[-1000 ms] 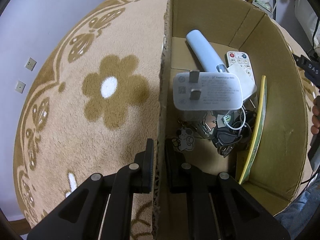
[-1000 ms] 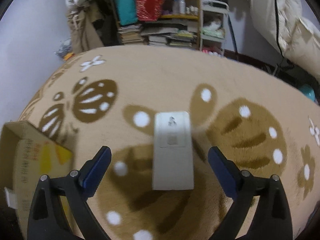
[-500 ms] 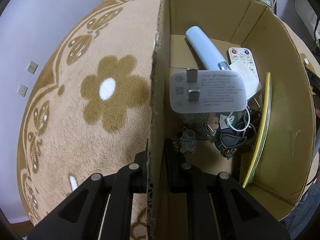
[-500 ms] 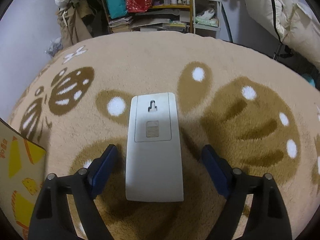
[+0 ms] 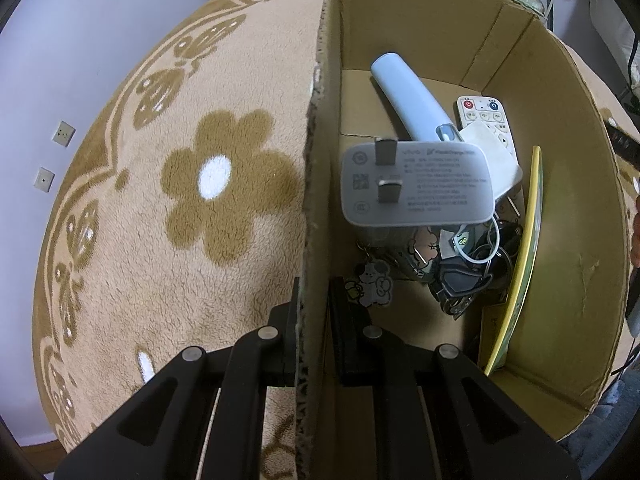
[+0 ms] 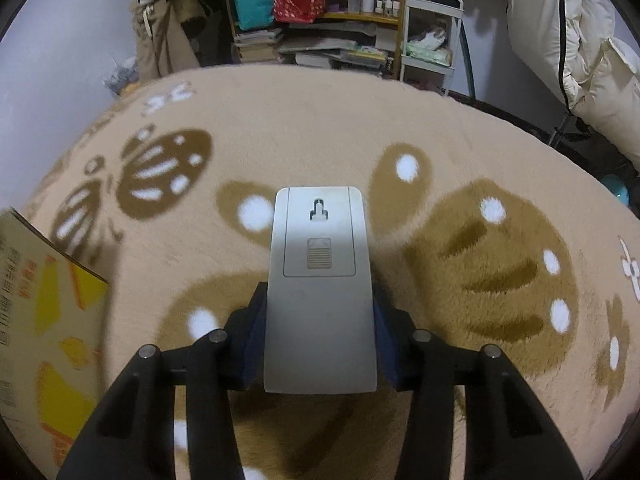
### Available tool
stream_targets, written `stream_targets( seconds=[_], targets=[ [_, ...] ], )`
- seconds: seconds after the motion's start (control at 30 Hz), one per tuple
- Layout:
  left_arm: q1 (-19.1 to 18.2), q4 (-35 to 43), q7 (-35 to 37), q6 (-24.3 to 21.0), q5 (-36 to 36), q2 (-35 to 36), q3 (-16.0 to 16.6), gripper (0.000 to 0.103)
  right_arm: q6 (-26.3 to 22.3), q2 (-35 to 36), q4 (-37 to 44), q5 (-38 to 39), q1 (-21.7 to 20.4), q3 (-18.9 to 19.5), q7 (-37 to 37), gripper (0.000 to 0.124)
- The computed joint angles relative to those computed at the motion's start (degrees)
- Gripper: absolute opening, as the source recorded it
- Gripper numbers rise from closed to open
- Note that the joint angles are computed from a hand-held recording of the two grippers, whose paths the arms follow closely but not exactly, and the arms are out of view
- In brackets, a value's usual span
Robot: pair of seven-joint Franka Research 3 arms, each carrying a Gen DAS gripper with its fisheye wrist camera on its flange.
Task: Organize rigid objects
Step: 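Carry the white device into the box and open the right tool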
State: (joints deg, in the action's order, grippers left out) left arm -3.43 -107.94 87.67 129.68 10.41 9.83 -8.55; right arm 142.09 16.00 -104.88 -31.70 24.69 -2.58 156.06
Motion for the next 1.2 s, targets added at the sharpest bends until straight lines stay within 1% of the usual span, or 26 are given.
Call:
stream_targets(
  seconds=[0.2,0.4,0.53,0.6,0.67,0.7,0.93,1.13,1.2],
  targets=[
    [0.03,0.15,-0.1,-0.21,-0.22,0.03,-0.05,0.011,4.47,-2.53,-0.09,-3.14,0.58,0.22,1.83,0.051],
    [-0.27,0.1,-0.53,-0.17,1.13,0.07,-0.01,0.011,9.27,-3.9,1.46,-2.78,0.62,1.77,-0.94,0.051],
    [-0.27,0.06,-0.55,-0.13,1.16,0.05,-0.03,0.011,9.98,-3.2,4.21,-1.82,1.68,2.71,-5.14,0.051],
    [-0.25,0.03,-0.56,-0.13,1.1,0.0,-0.03,0.011,11.44,-2.51,5.24,-0.09,2.14,3.29,-7.55,0.051],
    [-0.24,0.04,-0.51,-0.14,1.1,0.02,-0.03,0.011,14.26,-1.56,5.64,4.79,1.64,4.56,-12.3,0.051],
    [-0.22,0.05,-0.58,-0.17,0.98,0.01,-0.03,0.011,14.6,-0.88,6.3,7.37,1.62,5.12,-15.05,0.051],
    [-0.45,-0.02,-1.02,-0.35,1.53,-0.28,-0.05,0.011,13.61,2.1,9.18,17.2,3.65,6.07,-28.4,0.051],
    [-0.69,-0.21,-1.74,-0.16,2.3,-0.64,-0.06,0.011,9.79,3.82,11.59,22.95,5.06,6.57,-36.93,0.051],
    [-0.68,-0.29,-1.84,-0.04,2.37,-0.72,-0.04,0.011,6.91,4.86,13.39,23.43,5.94,6.29,-38.51,0.051]
  ],
)
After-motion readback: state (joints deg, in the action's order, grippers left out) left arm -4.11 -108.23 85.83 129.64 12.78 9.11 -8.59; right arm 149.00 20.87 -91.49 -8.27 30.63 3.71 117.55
